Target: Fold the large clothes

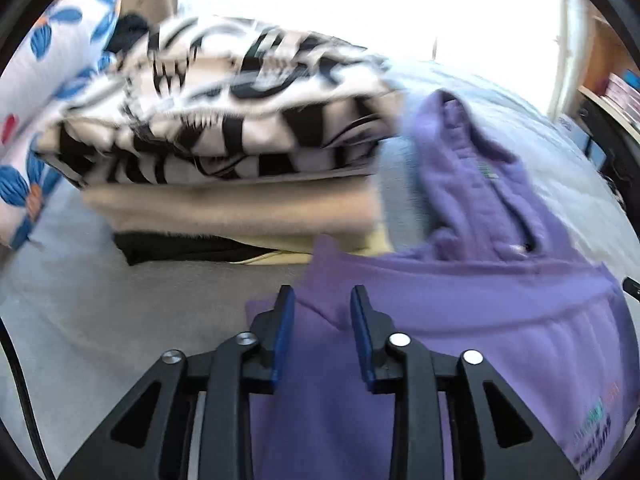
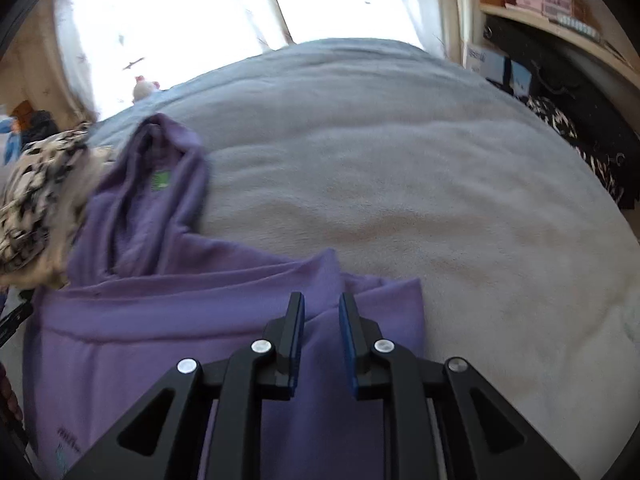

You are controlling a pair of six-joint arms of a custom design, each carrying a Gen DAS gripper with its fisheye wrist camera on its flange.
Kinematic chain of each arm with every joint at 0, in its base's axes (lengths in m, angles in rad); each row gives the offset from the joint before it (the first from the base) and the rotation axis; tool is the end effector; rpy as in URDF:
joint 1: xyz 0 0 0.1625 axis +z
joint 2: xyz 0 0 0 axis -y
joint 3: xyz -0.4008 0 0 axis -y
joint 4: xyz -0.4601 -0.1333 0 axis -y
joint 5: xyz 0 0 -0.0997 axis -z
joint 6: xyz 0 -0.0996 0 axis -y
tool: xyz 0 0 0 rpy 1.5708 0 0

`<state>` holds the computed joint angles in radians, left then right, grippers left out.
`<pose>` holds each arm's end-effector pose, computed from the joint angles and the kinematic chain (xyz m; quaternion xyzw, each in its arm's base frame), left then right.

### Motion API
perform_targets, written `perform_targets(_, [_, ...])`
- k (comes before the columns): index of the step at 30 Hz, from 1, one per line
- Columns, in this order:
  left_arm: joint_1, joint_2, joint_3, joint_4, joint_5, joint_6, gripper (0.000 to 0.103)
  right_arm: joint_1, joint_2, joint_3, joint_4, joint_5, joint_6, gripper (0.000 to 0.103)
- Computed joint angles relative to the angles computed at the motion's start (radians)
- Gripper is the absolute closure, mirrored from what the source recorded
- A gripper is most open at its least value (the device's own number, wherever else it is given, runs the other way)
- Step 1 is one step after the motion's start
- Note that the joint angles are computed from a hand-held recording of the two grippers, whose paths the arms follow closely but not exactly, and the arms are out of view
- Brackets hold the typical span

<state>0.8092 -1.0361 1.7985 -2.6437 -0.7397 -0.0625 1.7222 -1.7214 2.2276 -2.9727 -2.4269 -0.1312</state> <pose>-0.3005 -0.6149 0.1561 0.2509 0.8706 -0.2894 0.3088 0.1261 -0.4416 0.3727 -0.0625 -0.8372 0.3977 0.3702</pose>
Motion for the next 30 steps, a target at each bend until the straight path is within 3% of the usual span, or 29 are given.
perform_targets(2, [-0.046, -0.065, 0.076, 0.015, -0.001, -0.045, 0.059, 0.056, -0.020, 0.038, 0.046, 0.017, 0.025, 0.084])
perform_targets(4, [-0.080, -0.093, 0.111, 0.070, -0.026, -0.109, 0.058, 0.100, -0.024, 0.066, 0.094, 0.039, 0.053, 0.072])
perform_targets(8, [-0.142, -0.144, 0.215, 0.101, -0.105, -0.221, 0.058, 0.176, 0.008, 0.121, 0.078, 0.111, 0.076, 0.070])
perform_targets(11, [-0.155, -0.167, 0.269, 0.146, -0.107, -0.301, 0.058, 0.187, 0.038, 0.142, 0.073, 0.137, 0.080, 0.070])
perform_targets(13, [-0.147, -0.181, 0.296, 0.188, -0.100, -0.392, 0.058, 0.187, 0.056, 0.160, 0.063, 0.090, 0.088, 0.070])
perform_targets(15, [-0.143, -0.224, 0.351, 0.146, -0.097, -0.410, 0.058, 0.174, 0.032, 0.183, 0.040, 0.067, 0.079, 0.070])
perform_targets(19, [-0.155, -0.283, 0.400, 0.227, 0.067, -0.432, 0.058, 0.137, -0.123, 0.252, 0.076, -0.003, 0.096, 0.074])
perform_targets(22, [-0.138, -0.337, 0.428, 0.216, 0.052, -0.395, 0.064, 0.101, -0.239, 0.295, 0.119, -0.106, 0.120, 0.074])
perform_targets(24, [-0.150, -0.355, 0.436, 0.298, 0.136, -0.450, 0.064, 0.054, -0.362, 0.331, 0.165, -0.081, 0.134, 0.079])
perform_targets(25, [-0.146, -0.363, 0.432, 0.318, 0.148, -0.459, 0.064, 0.034, -0.419, 0.343, 0.194, -0.056, 0.140, 0.089])
perform_targets(26, [-0.133, -0.390, 0.435, 0.309, 0.117, -0.449, 0.064, 0.021, -0.467, 0.350, 0.228, -0.052, 0.156, 0.092])
perform_targets(30, [-0.121, -0.402, 0.434, 0.309, 0.099, -0.453, 0.064, 0.019, -0.503, 0.358, 0.275, -0.052, 0.188, 0.092])
